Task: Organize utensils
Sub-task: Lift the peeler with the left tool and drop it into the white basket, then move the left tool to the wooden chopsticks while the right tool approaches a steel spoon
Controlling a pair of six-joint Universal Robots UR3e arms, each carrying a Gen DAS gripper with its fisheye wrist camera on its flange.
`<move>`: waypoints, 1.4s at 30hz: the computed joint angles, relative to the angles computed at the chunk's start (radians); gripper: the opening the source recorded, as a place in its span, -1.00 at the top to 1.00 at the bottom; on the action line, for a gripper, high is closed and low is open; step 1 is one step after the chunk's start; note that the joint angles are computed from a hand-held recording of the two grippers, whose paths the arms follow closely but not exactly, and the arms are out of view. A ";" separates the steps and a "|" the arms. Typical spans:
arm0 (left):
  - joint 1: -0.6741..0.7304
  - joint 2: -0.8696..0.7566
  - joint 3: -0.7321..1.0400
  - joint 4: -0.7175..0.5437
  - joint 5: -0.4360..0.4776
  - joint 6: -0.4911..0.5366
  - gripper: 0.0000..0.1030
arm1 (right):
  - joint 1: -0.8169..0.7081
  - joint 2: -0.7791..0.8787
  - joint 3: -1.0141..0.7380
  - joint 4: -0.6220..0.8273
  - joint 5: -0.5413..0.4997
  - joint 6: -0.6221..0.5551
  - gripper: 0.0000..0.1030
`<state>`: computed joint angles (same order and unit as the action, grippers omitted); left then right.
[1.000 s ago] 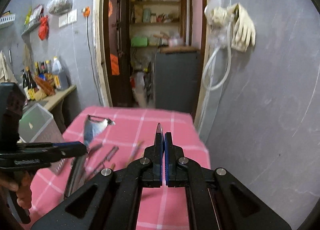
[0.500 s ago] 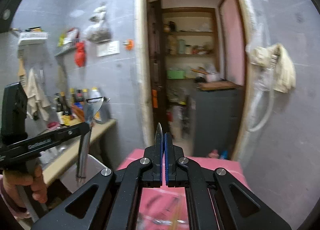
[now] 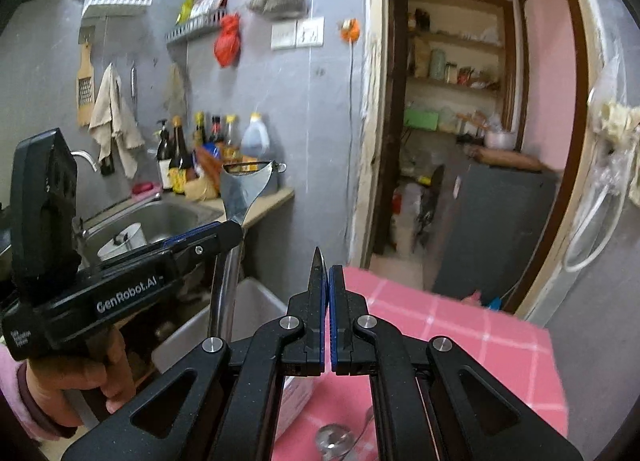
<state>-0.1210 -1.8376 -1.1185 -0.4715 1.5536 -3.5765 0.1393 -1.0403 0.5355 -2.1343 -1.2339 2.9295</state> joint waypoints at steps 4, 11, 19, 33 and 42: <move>-0.012 0.033 -0.064 -0.002 0.021 0.042 0.66 | -0.012 -0.033 0.110 -0.002 0.050 -0.003 0.96; 0.014 0.104 -0.109 -0.124 -0.053 0.110 0.66 | -0.056 -0.094 0.287 -0.023 0.148 0.007 0.94; 0.040 0.147 -0.100 -0.223 -0.113 0.111 0.59 | -0.108 -0.133 0.382 -0.019 0.233 0.056 0.65; -0.134 0.106 0.012 -0.210 0.146 0.084 -0.71 | -0.226 -0.474 0.813 -0.437 0.099 0.163 -0.76; -0.338 -0.011 0.116 -0.138 0.375 0.122 -0.99 | -0.407 -0.687 0.993 -0.508 0.147 0.119 -0.98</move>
